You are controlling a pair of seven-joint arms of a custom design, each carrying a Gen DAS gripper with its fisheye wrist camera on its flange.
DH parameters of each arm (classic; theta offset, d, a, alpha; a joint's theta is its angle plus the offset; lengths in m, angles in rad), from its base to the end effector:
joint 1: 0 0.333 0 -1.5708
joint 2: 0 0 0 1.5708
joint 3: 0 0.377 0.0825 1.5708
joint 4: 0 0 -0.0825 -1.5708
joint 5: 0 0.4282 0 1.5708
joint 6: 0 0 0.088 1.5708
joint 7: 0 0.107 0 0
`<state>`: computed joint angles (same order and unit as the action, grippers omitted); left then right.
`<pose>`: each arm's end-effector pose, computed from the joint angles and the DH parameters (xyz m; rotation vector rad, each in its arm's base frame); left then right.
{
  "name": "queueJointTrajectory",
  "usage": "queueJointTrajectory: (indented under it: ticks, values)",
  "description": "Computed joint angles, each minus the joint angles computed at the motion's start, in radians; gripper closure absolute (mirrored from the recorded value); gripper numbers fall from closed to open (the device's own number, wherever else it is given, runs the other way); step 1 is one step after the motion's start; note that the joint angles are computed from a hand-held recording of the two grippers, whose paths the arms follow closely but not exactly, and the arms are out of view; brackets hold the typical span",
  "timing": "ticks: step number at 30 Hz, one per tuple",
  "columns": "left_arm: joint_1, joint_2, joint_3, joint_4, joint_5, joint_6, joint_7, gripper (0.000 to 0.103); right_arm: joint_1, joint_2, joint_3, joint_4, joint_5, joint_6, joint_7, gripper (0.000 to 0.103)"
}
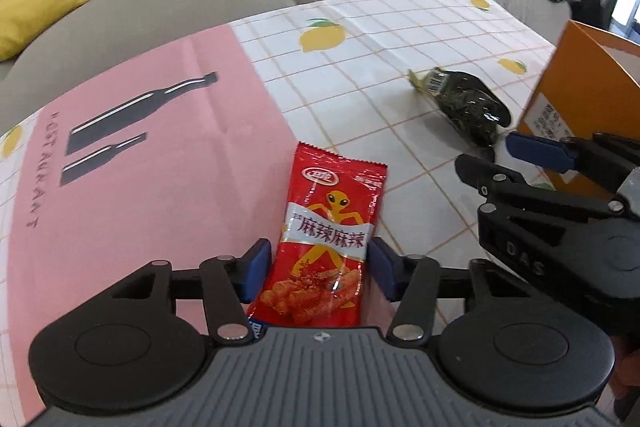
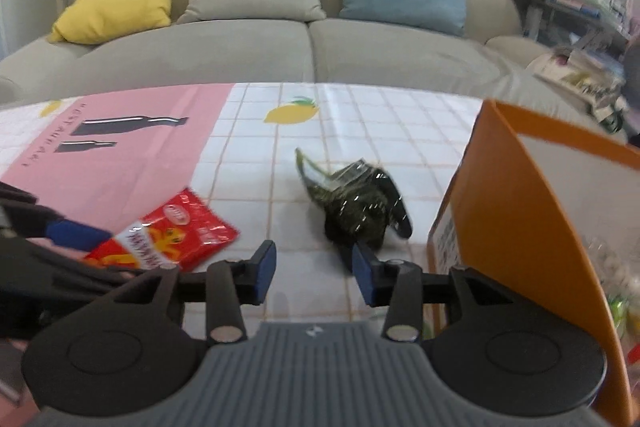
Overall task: Organize snacks
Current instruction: 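Grasp the red spicy-strip packet with the left tool while the right tool grasps the dark green seaweed bag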
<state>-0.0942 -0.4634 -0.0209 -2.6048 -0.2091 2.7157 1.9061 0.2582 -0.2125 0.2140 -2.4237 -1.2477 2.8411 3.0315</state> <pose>0.4397 -0.0439 0.5026 -1.6204 2.1652 -0.6381 0.4278 0.2781 0.4612 -1.8096 1.5819 -0.8112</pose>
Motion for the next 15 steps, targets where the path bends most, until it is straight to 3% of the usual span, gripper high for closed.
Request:
queueJointTrajectory:
  ticks: [7,8,10,15]
  values:
    - [0.057,-0.011,-0.037,0.004,0.035,-0.029,-0.151,0.050,0.040,0.042,0.011,0.040,-0.072,-0.153,-0.028,0.069]
    - [0.065,-0.016,-0.042,0.003,0.044,-0.036,-0.174,0.050,0.046,0.049,0.006,0.044,-0.079,-0.161,-0.032,0.070]
    - [0.074,-0.024,-0.046,0.004,0.060,-0.053,-0.208,0.051,0.059,0.063,-0.006,0.051,-0.079,-0.175,-0.050,0.085]
    - [0.094,-0.061,-0.056,0.000,0.076,-0.120,-0.321,0.055,0.076,0.068,-0.028,0.050,-0.079,-0.171,-0.061,0.094]
